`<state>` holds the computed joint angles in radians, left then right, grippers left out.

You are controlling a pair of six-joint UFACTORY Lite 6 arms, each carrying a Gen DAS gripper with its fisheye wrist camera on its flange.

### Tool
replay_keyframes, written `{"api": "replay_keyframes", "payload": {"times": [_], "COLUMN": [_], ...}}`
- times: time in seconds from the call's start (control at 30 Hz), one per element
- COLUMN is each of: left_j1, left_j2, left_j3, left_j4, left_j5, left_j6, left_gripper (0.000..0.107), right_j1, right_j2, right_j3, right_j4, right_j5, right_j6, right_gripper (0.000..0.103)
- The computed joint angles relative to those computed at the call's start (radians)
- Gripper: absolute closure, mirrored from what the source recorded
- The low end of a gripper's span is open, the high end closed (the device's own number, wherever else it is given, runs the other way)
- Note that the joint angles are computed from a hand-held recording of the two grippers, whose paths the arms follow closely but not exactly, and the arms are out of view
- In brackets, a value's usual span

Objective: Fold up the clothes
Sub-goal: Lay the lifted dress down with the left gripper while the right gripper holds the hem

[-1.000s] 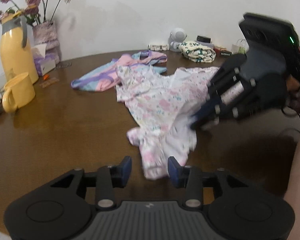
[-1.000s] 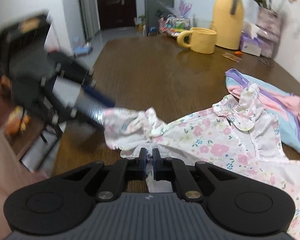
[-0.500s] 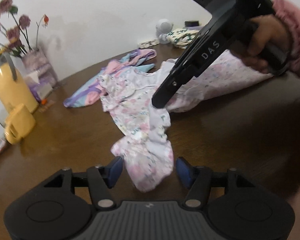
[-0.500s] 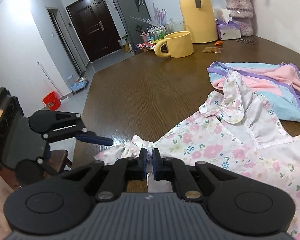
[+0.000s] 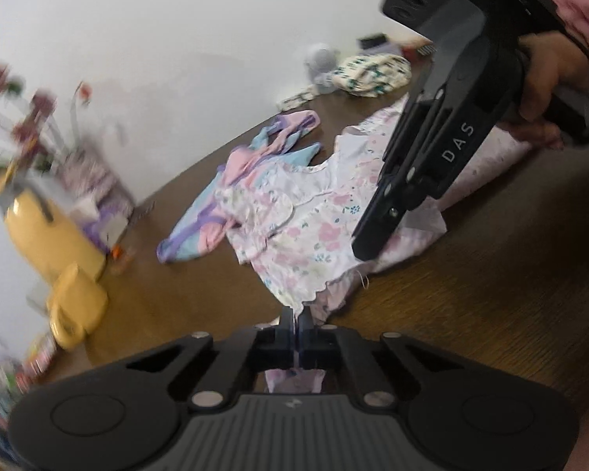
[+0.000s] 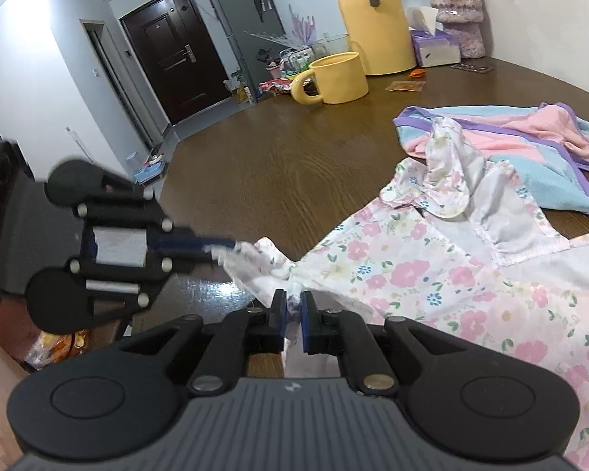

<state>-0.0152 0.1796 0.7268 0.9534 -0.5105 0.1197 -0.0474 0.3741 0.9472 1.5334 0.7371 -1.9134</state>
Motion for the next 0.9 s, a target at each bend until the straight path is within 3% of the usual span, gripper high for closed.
{"api": "replay_keyframes", "payload": {"times": [0.03,0.1,0.23,0.27,0.37,0.53,0.63,0.7,0.77,0.83,0.9], "left_j1": [-0.022,-0.063,-0.133,-0.148,-0.17,-0.18,-0.178,-0.178,-0.178,-0.17,-0.154], "left_j2": [0.012,0.047,0.162,0.192,0.304,0.466,0.521,0.551,0.576,0.58,0.543], "left_j3": [0.029,0.095,0.261,0.305,0.467,0.653,0.715,0.751,0.782,0.792,0.753], "left_j4": [-0.01,-0.035,-0.086,-0.093,0.058,0.358,0.506,0.615,0.731,0.753,0.618], "left_j5": [0.017,0.052,0.126,0.146,0.22,0.289,0.291,0.295,0.305,0.3,0.277], "left_j6": [0.031,0.085,0.154,0.166,-0.022,-0.414,-0.624,-0.769,-0.912,-0.961,-0.86], "left_gripper": [0.107,0.107,0.107,0.107,0.107,0.106,0.106,0.105,0.104,0.101,0.095], "right_j1": [-0.006,-0.024,-0.054,-0.056,-0.054,-0.081,-0.111,-0.13,-0.154,-0.169,-0.174], "right_j2": [-0.009,-0.049,-0.172,-0.196,-0.244,-0.228,-0.156,-0.099,-0.036,0.001,0.019], "right_j3": [-0.011,-0.051,-0.168,-0.193,-0.246,-0.241,-0.177,-0.126,-0.07,-0.043,-0.039], "right_j4": [0.01,0.036,0.067,0.075,0.127,0.177,0.151,0.138,0.13,0.128,0.135], "right_j5": [-0.003,-0.01,-0.039,-0.054,-0.11,-0.12,-0.103,-0.096,-0.091,-0.092,-0.094], "right_j6": [-0.012,-0.053,-0.176,-0.207,-0.32,-0.408,-0.365,-0.31,-0.241,-0.214,-0.224], "right_gripper": [0.088,0.067,0.054,0.046,0.041,0.043,0.059,0.08,0.086,0.089,0.09]}}
